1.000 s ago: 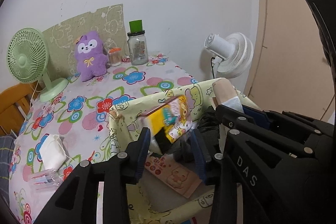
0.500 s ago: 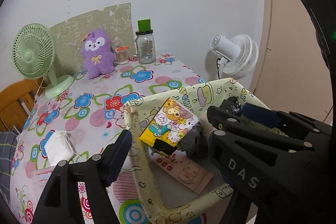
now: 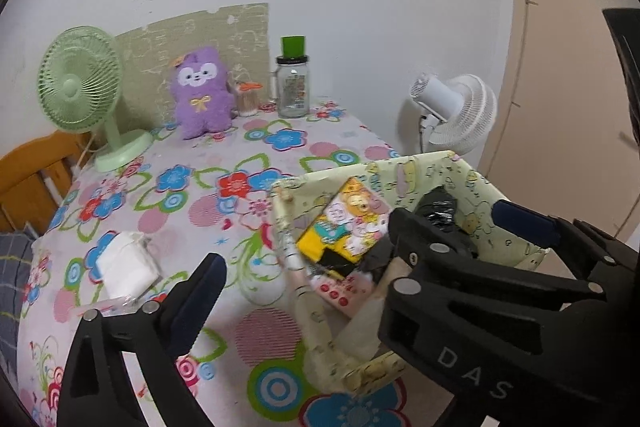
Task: Organize soft objects
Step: 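Withdraw both tools from the box toward the white packet and clear case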
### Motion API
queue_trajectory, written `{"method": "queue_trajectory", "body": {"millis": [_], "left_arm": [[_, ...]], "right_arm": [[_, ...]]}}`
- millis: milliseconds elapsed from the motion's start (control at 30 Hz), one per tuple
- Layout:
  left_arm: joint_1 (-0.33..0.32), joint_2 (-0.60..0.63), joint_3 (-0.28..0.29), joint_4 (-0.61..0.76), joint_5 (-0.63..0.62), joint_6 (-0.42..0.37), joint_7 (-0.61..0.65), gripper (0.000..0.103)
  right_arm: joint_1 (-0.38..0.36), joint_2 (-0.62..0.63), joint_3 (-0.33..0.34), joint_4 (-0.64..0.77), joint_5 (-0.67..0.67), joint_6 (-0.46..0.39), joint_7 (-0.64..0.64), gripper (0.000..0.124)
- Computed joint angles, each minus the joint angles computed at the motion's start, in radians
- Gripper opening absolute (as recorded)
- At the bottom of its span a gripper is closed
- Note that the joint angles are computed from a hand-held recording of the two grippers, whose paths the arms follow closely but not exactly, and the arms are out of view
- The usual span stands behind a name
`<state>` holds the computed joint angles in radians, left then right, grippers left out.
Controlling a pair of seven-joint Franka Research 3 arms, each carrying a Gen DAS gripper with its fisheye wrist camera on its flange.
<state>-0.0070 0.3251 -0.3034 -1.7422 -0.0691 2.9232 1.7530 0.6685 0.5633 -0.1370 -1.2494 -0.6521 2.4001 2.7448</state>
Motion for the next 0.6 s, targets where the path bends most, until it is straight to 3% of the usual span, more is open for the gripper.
{"method": "queue_trajectory", "body": {"millis": [600], "left_arm": [[0.086,-0.121,-0.028,-0.150,-0.156,0.078,0.136,0.103]], "right_arm": [[0.077,0.063,-0.008,0.131,-0.050,-0.071,-0.002,0.096]]}}
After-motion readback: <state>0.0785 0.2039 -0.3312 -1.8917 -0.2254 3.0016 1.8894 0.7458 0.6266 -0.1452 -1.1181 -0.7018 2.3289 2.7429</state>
